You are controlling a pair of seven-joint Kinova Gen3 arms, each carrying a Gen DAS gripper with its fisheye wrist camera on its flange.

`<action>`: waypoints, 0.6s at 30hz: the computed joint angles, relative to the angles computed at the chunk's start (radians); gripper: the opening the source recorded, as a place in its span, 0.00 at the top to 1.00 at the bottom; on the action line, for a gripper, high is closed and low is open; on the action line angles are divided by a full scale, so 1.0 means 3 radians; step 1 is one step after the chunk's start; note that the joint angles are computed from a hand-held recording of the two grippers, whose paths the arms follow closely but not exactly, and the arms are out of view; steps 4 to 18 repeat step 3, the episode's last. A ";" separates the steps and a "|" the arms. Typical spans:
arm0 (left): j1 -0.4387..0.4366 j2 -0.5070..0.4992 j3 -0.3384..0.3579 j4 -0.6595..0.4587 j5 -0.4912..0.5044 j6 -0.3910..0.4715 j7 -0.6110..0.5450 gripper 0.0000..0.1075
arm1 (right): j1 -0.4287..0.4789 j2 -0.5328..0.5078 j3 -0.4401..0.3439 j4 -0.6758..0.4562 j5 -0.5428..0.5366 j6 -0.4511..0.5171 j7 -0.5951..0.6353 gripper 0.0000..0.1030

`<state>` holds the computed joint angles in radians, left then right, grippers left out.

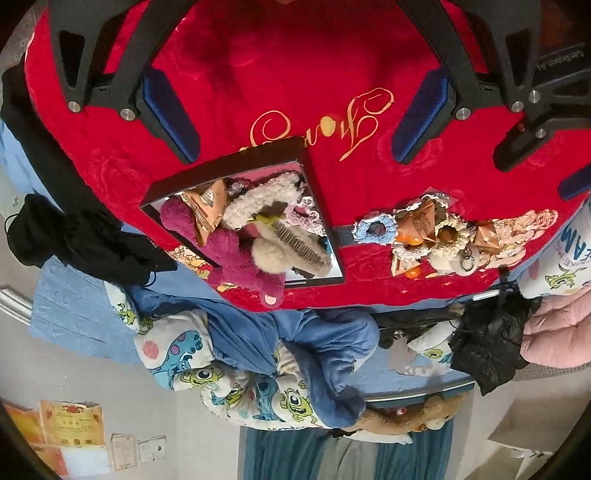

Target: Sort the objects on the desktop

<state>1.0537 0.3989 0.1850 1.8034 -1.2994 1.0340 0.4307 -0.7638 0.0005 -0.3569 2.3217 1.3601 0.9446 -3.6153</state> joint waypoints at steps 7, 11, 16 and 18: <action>-0.0008 -0.0006 0.0002 0.0007 0.0017 -0.0012 0.0012 0.04 | 0.0002 -0.0012 0.0001 -0.0002 -0.0022 0.0006 0.0011 0.00; -0.0008 -0.0006 0.0002 0.0007 0.0017 -0.0012 0.0012 0.04 | 0.0002 -0.0012 0.0001 -0.0002 -0.0022 0.0006 0.0011 0.00; -0.0008 -0.0006 0.0002 0.0007 0.0017 -0.0012 0.0012 0.04 | 0.0002 -0.0012 0.0001 -0.0002 -0.0022 0.0006 0.0011 0.00; -0.0008 -0.0006 0.0002 0.0007 0.0017 -0.0012 0.0012 0.04 | 0.0002 -0.0012 0.0001 -0.0002 -0.0022 0.0006 0.0011 0.00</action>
